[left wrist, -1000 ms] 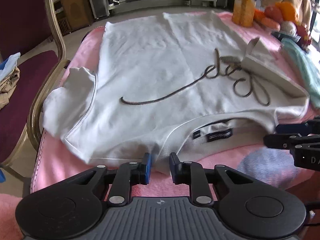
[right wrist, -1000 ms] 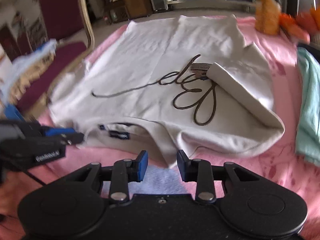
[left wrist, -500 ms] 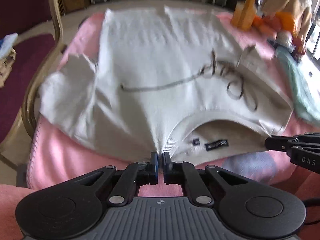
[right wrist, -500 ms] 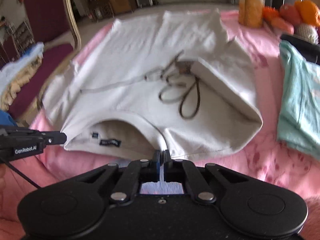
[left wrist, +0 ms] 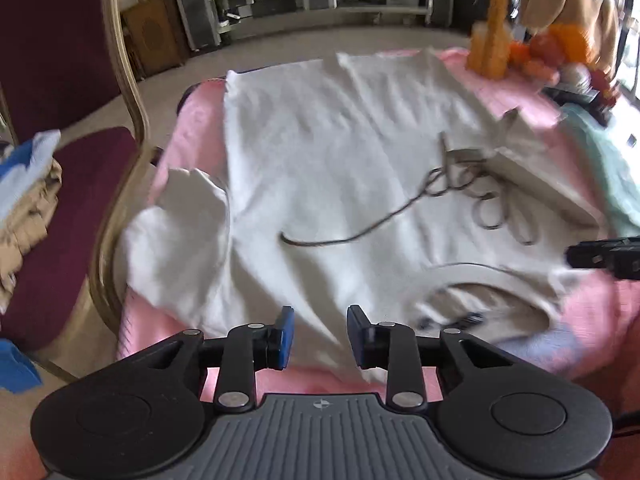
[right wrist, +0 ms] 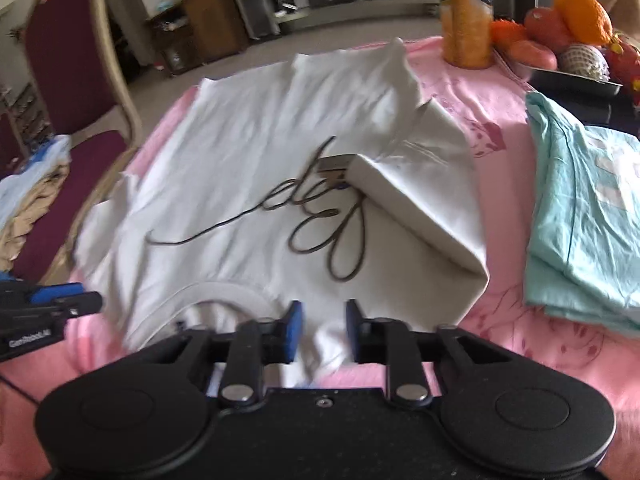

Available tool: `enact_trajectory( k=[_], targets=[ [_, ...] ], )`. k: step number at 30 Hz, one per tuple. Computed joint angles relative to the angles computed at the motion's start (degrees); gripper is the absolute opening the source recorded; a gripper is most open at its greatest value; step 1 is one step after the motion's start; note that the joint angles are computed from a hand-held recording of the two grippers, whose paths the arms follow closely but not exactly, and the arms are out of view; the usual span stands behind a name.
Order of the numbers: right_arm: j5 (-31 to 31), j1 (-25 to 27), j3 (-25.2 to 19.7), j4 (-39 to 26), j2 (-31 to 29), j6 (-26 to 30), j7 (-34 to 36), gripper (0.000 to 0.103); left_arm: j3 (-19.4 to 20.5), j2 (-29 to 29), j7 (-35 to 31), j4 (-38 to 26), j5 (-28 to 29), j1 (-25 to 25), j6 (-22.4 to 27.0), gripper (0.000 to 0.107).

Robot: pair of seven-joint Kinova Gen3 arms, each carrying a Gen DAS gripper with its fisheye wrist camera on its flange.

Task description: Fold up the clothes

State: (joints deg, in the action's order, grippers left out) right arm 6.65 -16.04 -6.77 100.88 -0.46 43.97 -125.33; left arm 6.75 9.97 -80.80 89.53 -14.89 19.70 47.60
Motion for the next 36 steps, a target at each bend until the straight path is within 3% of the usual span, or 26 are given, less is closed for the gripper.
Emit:
enact_trajectory(
  k=[4,8,12,14,17,21,26,32,36],
  targets=[
    [-0.4,-0.2,0.5,-1.5,4.3,0.8,0.6,0.013,-0.7,4.8,-0.6,-2.2,-1.4,2.0,3.4,0.024],
    [2.7,-2.7,-0.4,-2.8,4.3,7.8,1.6,0.012,-0.2,2.7,-2.5,1.0,-3.6,3.0,3.3,0.024],
    [2.5,-3.0,-0.3,-1.8,2.0,8.9,-0.2,0.013,0.3,0.9,-5.4,0.6,0.6,0.7,4.7,0.025],
    [2.4,-2.4,-0.2,-1.2,0.3,7.4,-0.8,0.015,0.3,-0.3,-5.7,0.9,1.4,0.2,3.7,0.025],
    [2.7,-1.0,0.1,-1.3,-1.9,4.2,-2.1,0.025,0.3,-0.7,-6.1,-1.3,4.2,-1.3,3.5,0.027],
    [-2.1,1.9,2.0,-4.3,-2.3,1.9,2.2,0.028,0.2,-0.3,-5.7,-4.1,8.2,-3.0,2.7,0.031],
    [-4.5,4.5,3.3,-8.1,1.7,1.3,5.5,0.03,-0.3,2.1,-1.9,-5.1,7.9,-2.3,0.7,0.033],
    [-4.6,6.1,4.4,-10.2,8.6,-1.2,8.8,0.03,-0.4,5.2,-2.1,-4.3,9.3,-2.7,-0.5,0.033],
    [-5.9,7.3,3.9,-11.8,12.3,-3.2,15.5,0.03,-0.9,5.4,-1.9,-3.0,8.7,-2.5,-3.7,0.033]
  ],
)
